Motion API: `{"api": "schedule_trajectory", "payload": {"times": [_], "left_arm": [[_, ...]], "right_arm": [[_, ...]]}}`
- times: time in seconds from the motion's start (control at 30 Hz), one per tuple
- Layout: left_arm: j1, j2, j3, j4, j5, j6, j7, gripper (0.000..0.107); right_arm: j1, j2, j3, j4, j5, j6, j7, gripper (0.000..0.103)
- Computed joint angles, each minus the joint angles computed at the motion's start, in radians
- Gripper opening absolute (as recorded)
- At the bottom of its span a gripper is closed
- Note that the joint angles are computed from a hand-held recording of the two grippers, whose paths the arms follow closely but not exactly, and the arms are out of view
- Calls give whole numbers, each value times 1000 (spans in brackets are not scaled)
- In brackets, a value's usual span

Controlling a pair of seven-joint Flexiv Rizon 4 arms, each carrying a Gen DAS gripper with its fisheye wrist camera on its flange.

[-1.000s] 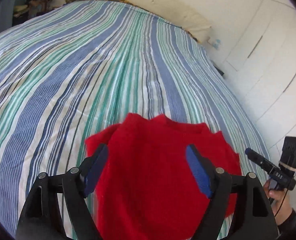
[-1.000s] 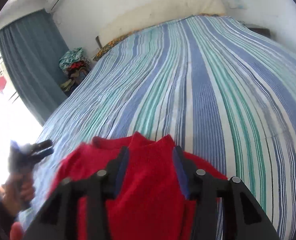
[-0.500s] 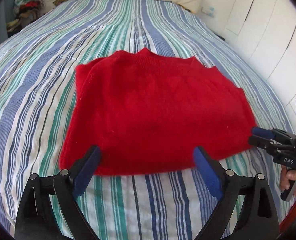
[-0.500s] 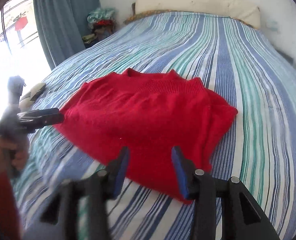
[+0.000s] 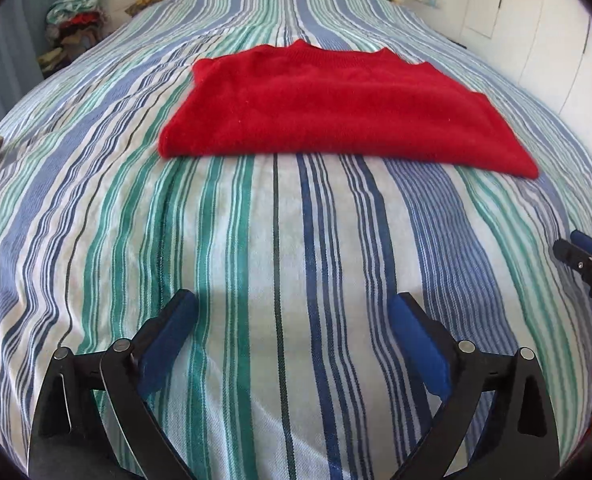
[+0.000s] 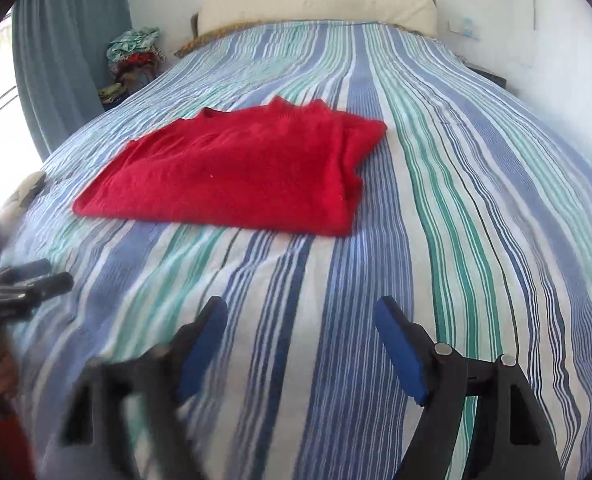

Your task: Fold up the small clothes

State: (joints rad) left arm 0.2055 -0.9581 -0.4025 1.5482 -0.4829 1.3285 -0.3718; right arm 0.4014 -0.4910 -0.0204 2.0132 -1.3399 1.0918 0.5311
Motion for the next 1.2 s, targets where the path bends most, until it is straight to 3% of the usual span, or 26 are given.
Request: {"api": "schedule_trajectory", "payload": {"times": [0.07,0.1,0.17,0.3,0.77,1.2], "left_arm": [[71,-16,-107,60,-47,87,106,102],[85,-25,-125,60,-14,98,88,102],[71,-22,-101,49,7,79,63,102],[81,-25,-111,47,13,70,61,102],[125,-33,-162,89,68,136,56,102],[139,-37,-172,90,108,137,28,102]], "right_arm": [[13,-16,2,8,43,-34,27,84],[22,-13,-19,28,-24,-20,122,86],[10,-8,-31,43,-139,-12,242,90],[-32,-37,-1,15,-135,17,192,100],[-43,-39,13,16,-166,10,217,101],[-45,-37,17,17,-168,7,219,101]]}}
